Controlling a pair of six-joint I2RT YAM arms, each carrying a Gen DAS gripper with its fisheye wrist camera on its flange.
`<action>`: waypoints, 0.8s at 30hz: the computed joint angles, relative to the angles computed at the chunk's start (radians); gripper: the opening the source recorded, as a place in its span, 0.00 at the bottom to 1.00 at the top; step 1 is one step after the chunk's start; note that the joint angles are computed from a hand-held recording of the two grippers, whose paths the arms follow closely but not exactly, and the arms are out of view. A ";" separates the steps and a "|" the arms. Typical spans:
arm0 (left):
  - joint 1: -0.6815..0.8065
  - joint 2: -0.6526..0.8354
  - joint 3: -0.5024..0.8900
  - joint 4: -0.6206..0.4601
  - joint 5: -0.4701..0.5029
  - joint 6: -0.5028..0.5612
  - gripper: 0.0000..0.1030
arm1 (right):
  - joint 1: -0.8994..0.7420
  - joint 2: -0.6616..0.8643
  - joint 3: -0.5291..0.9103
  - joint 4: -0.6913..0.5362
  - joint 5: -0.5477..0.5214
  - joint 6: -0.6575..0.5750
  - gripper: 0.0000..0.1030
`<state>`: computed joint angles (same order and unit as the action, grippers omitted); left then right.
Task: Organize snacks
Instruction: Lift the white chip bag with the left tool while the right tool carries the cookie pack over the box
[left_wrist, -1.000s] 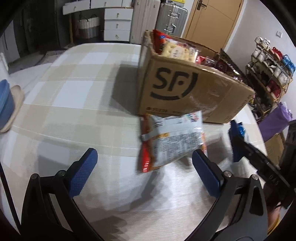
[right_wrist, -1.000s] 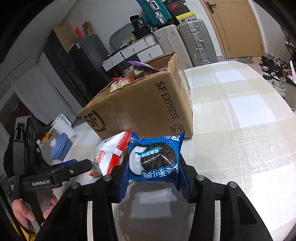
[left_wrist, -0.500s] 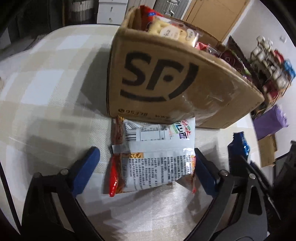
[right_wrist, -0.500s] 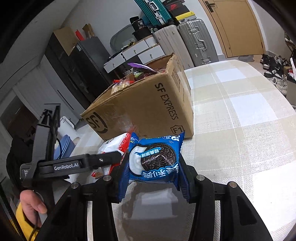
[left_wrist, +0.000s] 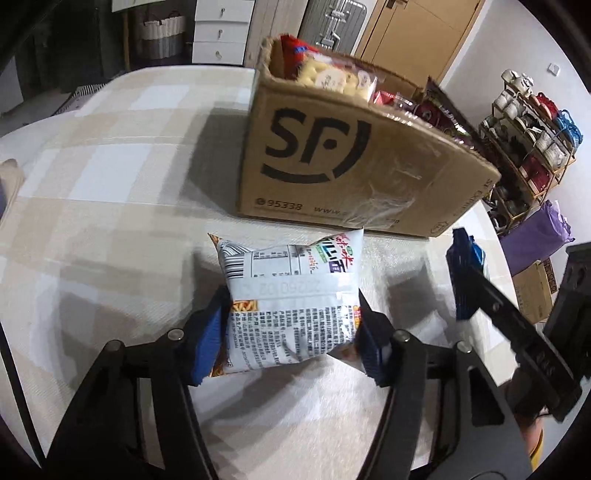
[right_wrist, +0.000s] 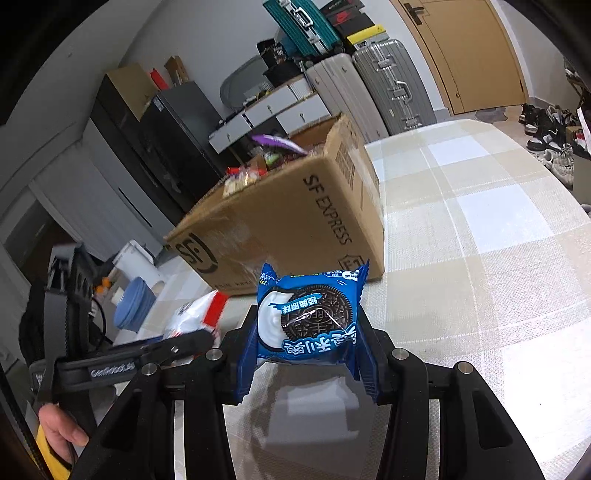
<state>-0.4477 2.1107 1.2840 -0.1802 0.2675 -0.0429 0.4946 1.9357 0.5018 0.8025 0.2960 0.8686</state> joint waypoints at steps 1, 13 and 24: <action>0.002 -0.027 -0.044 0.026 -0.007 0.003 0.58 | 0.002 -0.003 -0.008 0.015 0.000 -0.002 0.46; 0.090 -0.476 -0.393 0.070 0.067 0.093 0.58 | 0.267 -0.336 -0.027 -0.259 0.269 0.035 0.45; 0.244 -0.946 -0.580 -0.130 0.224 0.198 0.58 | 0.605 -0.505 0.159 -0.689 0.602 0.133 0.45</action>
